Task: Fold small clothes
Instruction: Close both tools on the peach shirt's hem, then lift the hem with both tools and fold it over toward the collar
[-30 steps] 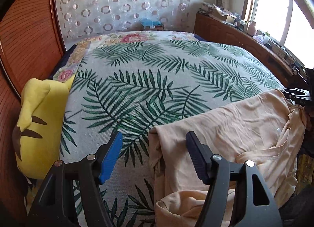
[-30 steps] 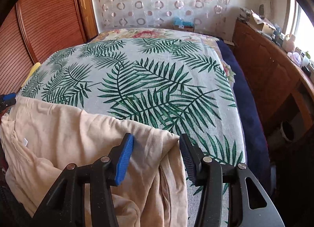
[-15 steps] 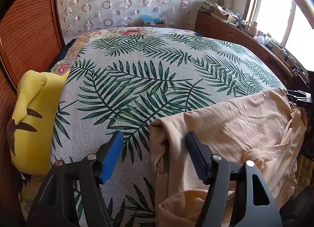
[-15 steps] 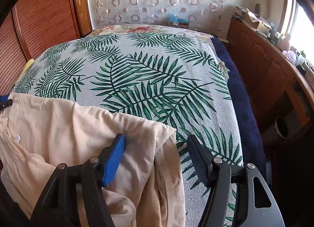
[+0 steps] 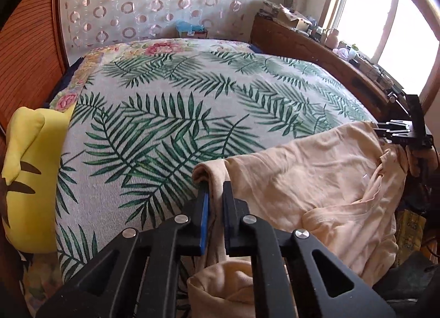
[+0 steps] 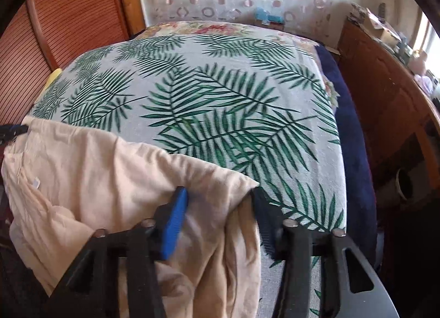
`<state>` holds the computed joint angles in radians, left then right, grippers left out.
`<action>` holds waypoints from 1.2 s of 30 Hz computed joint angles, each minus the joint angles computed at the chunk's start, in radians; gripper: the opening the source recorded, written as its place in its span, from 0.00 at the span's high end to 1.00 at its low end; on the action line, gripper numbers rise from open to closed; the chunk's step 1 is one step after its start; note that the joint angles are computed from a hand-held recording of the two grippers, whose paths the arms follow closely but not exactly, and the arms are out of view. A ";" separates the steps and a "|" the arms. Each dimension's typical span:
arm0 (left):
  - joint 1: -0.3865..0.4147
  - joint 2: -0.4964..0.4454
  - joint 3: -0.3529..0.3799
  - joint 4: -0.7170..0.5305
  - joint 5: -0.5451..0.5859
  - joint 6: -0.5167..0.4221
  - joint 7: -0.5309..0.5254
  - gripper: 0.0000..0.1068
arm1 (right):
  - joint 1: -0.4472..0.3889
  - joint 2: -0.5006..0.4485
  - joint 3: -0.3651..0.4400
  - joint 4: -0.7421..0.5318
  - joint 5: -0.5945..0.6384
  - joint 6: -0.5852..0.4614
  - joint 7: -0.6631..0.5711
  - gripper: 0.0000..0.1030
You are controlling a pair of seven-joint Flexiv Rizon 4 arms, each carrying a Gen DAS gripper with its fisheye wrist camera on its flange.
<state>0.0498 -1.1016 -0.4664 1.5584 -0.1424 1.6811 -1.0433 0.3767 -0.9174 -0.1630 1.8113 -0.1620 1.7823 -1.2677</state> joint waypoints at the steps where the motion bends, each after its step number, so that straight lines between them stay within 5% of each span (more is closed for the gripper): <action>1: -0.021 0.012 0.027 0.005 -0.012 0.023 -0.023 0.91 | -0.019 0.006 0.025 0.001 -0.017 -0.005 -0.015 0.87; 3: 0.013 0.028 -0.018 0.041 0.014 0.063 -0.033 0.92 | -0.053 0.021 0.071 0.009 -0.046 -0.015 -0.037 0.93; 14: 0.244 0.121 -0.280 0.249 0.338 0.310 -0.138 0.92 | 0.270 0.217 -0.166 0.297 0.276 0.336 -0.208 0.94; 21: 0.304 0.213 -0.321 0.265 0.452 0.415 -0.248 0.92 | 0.522 0.395 -0.321 0.415 0.556 0.455 -0.441 0.94; 29: 0.341 0.300 -0.326 0.225 0.543 0.498 -0.363 0.92 | 0.828 0.619 -0.533 0.425 0.832 0.446 -0.814 0.94; 33: 0.350 0.330 -0.315 0.205 0.580 0.530 -0.421 0.92 | 0.899 0.679 -0.550 0.404 0.921 0.480 -0.956 0.94; 36: 0.337 0.351 -0.280 0.187 0.588 0.558 -0.451 0.92 | 0.875 0.694 -0.502 0.404 0.924 0.530 -0.985 0.94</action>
